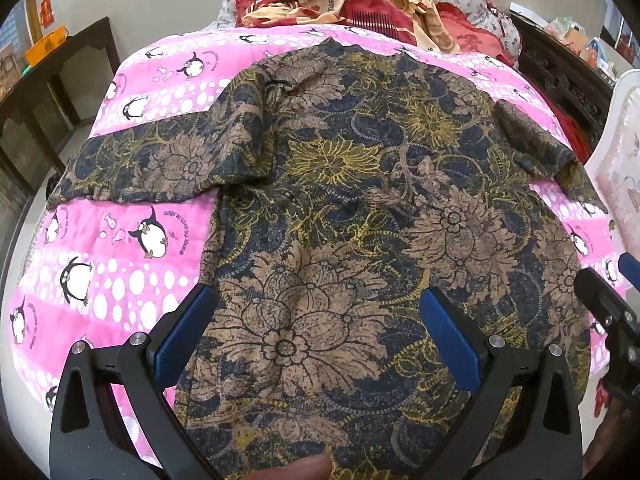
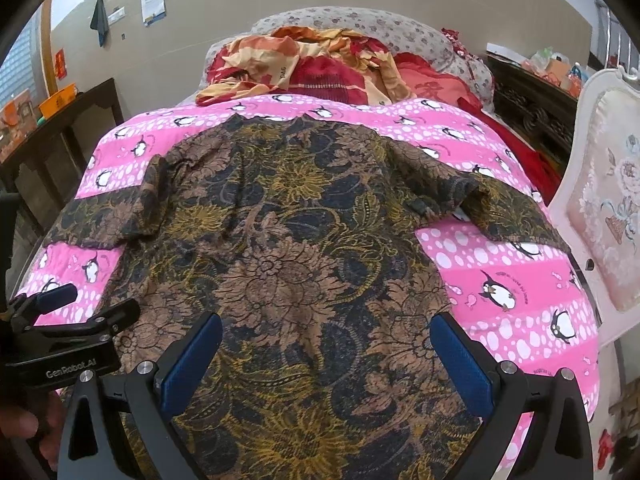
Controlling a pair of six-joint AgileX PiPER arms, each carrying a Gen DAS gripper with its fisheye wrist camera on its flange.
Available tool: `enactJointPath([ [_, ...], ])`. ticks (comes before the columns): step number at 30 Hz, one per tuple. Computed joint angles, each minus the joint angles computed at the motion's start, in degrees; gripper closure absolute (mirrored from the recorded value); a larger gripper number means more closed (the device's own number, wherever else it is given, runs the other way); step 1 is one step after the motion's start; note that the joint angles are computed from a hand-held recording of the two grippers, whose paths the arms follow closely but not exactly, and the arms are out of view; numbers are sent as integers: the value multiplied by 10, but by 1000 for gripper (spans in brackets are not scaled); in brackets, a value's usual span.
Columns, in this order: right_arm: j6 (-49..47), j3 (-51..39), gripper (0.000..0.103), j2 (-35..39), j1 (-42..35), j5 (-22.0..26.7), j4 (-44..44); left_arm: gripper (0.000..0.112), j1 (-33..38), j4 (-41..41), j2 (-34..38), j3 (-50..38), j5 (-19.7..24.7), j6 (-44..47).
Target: Fold small clothes
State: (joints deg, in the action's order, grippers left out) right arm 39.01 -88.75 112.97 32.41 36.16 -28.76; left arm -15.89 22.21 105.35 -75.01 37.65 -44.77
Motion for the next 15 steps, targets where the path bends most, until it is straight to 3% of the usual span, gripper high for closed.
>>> enactJointPath([
  [5,-15,-23,0,26,-20,-4,7,10,1,12,34,-31,4,6],
  [10,-10,-65,0,79,-35,-27,-18,10,32,74,103,-72,-67,-17],
  [15,-29,-150,0,176,-55,-41,-21,10,64,61,208,-174,-36,7],
])
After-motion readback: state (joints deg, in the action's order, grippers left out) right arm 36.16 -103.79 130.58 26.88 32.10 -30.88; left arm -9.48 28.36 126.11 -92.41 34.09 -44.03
